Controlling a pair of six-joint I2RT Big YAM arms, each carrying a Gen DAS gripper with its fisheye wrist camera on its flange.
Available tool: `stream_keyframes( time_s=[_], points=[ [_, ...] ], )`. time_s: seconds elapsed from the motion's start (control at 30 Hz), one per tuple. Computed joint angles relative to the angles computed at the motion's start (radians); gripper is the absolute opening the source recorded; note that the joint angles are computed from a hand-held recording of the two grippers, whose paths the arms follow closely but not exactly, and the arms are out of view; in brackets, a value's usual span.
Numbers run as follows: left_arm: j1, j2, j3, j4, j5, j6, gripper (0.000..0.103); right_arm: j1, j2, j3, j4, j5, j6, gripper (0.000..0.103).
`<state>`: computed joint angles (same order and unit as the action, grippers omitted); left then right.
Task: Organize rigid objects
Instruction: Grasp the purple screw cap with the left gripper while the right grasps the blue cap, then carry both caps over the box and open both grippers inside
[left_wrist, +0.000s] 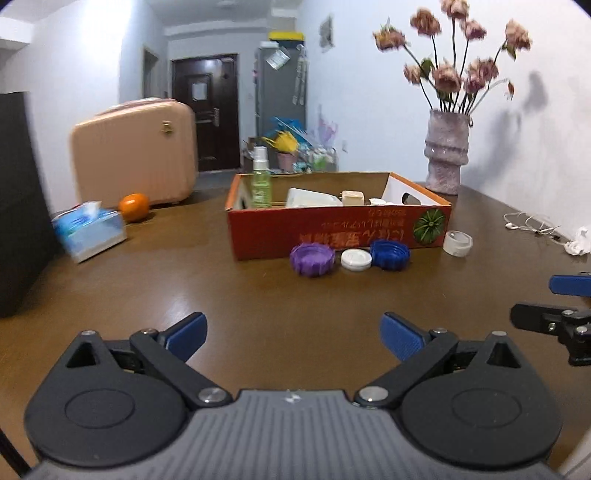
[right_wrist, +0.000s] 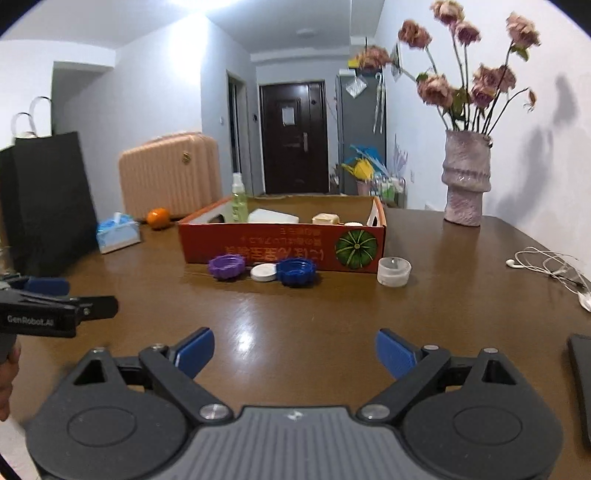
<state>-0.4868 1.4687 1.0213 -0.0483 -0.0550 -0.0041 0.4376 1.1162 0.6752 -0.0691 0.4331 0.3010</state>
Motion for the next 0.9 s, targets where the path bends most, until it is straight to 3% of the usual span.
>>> stream_keyframes(
  time_s=[0.2, 0.37, 0.4, 0.47, 0.53, 0.57, 0.6, 0.8, 0.9],
  points=[
    [-0.005, 0.295, 0.358, -0.149, 0.038, 0.136, 0.093, -0.147, 0.245, 0.218, 0.011, -0.178, -0.100, 0.093],
    [0.005, 0.448, 0.548, -0.222, 0.068, 0.145, 0.076, -0.199, 0.431, 0.407, -0.063, -0.256, -0.177, 0.088],
    [0.009, 0.462, 0.567, -0.239, 0.095, 0.148, 0.072, -0.208, 0.461, 0.444, -0.093, -0.268, -0.177, 0.084],
    [0.017, 0.483, 0.584, -0.247, 0.124, 0.151, 0.053, -0.225, 0.507, 0.493, -0.118, -0.292, -0.183, 0.079],
    [0.023, 0.482, 0.581, -0.251, 0.142, 0.153, 0.054, -0.243, 0.538, 0.523, -0.134, -0.331, -0.188, 0.066],
    [0.027, 0.477, 0.574, -0.246, 0.158, 0.165, 0.054, -0.250, 0.551, 0.536, -0.149, -0.350, -0.188, 0.053],
    [0.031, 0.470, 0.564, -0.234, 0.173, 0.173, 0.054, -0.256, 0.555, 0.537, -0.147, -0.368, -0.188, 0.051],
    [0.030, 0.466, 0.569, -0.250, 0.168, 0.165, 0.054, -0.267, 0.537, 0.490, -0.084, -0.392, -0.208, 0.051],
    [0.032, 0.475, 0.587, -0.285, 0.179, 0.164, 0.054, -0.259, 0.541, 0.484, -0.066, -0.357, -0.240, 0.051]
  ],
)
